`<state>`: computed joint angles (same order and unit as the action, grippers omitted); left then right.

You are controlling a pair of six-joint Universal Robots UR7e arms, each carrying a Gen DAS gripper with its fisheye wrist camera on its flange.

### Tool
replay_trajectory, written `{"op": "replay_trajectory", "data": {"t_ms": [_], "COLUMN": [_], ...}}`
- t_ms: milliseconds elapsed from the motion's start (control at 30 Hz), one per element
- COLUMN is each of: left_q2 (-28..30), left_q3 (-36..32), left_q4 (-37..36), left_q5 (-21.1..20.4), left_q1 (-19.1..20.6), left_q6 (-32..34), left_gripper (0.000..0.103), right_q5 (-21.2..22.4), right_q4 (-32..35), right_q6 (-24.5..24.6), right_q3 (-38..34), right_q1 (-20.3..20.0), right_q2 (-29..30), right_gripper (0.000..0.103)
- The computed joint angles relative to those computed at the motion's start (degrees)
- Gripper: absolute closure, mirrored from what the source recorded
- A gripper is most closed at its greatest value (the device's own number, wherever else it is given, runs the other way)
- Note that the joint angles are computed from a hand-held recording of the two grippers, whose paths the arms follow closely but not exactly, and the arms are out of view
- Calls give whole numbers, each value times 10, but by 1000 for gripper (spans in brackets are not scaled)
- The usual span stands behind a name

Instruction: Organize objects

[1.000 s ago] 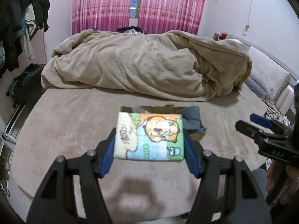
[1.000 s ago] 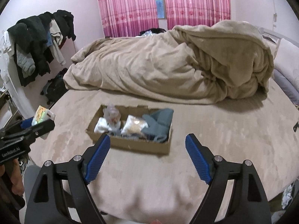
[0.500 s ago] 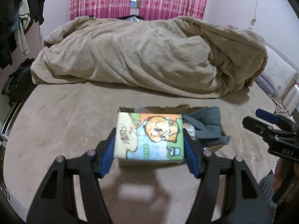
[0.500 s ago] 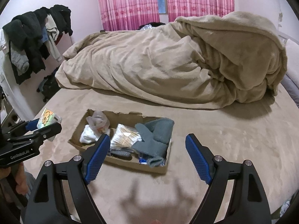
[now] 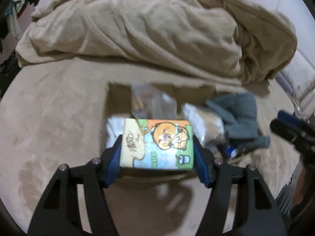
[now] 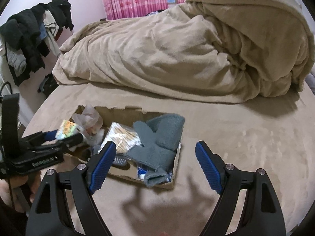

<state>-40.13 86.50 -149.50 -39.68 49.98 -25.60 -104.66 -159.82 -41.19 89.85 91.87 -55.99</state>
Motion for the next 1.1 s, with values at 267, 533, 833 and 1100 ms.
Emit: {"op": "replay_trajectory", "data": {"t_ms": [267,533,833,1100], "left_q2": [4,-23,-88,-154], "left_q3": [9,35,98,155], "left_q4": [-6,-29,9,80], "left_q5": [20,51,71,89], "left_q1": [-7,-33,-96,-156], "left_q6": [-6,-14,-76,-179], "left_gripper": [35,19,19,19], "right_q5": [11,12,14,14], "right_q4": [1,-11,-35,-36], "right_q6": [-7,-4,-8,-11], "right_q3": [17,41,93,150], "right_q1": [0,9,26,39], "right_q2": [-17,-42,-96,-157], "right_gripper": [18,18,18,18]}}
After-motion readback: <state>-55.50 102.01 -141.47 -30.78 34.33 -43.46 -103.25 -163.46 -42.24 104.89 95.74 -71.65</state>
